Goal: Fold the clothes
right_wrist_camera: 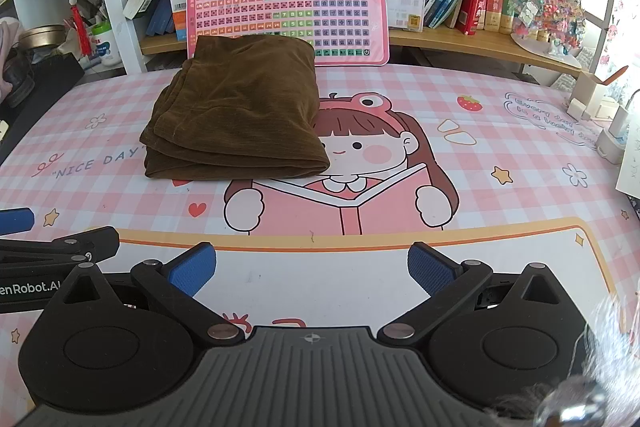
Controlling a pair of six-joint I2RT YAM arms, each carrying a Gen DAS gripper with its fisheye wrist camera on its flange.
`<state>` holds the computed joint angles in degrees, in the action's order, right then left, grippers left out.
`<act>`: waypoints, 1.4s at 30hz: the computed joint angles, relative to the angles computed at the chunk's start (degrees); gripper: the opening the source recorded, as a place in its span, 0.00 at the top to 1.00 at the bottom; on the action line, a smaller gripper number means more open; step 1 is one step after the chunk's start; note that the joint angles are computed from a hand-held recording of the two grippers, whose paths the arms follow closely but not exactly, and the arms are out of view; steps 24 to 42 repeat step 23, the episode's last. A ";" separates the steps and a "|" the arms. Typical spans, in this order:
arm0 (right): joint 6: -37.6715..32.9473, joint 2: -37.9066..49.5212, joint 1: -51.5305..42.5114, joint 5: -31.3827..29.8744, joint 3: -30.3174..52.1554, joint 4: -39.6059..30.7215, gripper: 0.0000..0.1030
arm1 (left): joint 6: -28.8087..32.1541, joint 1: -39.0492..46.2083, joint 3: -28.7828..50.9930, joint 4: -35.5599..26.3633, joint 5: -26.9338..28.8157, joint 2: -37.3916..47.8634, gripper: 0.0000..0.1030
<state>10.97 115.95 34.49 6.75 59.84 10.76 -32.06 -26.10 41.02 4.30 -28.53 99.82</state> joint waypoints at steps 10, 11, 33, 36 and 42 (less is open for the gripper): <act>0.20 -0.05 -0.08 -0.05 -0.09 0.02 0.00 | -0.45 -0.15 -0.64 0.88 -0.01 -0.52 0.01; 0.24 -0.05 -0.07 -0.03 -0.08 0.03 0.00 | -0.47 -0.17 -0.72 0.98 0.01 -0.59 0.01; 0.16 0.00 -0.01 0.00 -0.12 -0.01 0.00 | -0.57 -0.21 0.15 -0.39 -0.03 0.06 0.01; 0.16 0.00 -0.01 0.00 -0.12 -0.01 0.00 | -0.57 -0.21 0.15 -0.39 -0.03 0.06 0.01; 0.16 0.00 -0.01 0.00 -0.12 -0.01 0.00 | -0.57 -0.21 0.15 -0.39 -0.03 0.06 0.01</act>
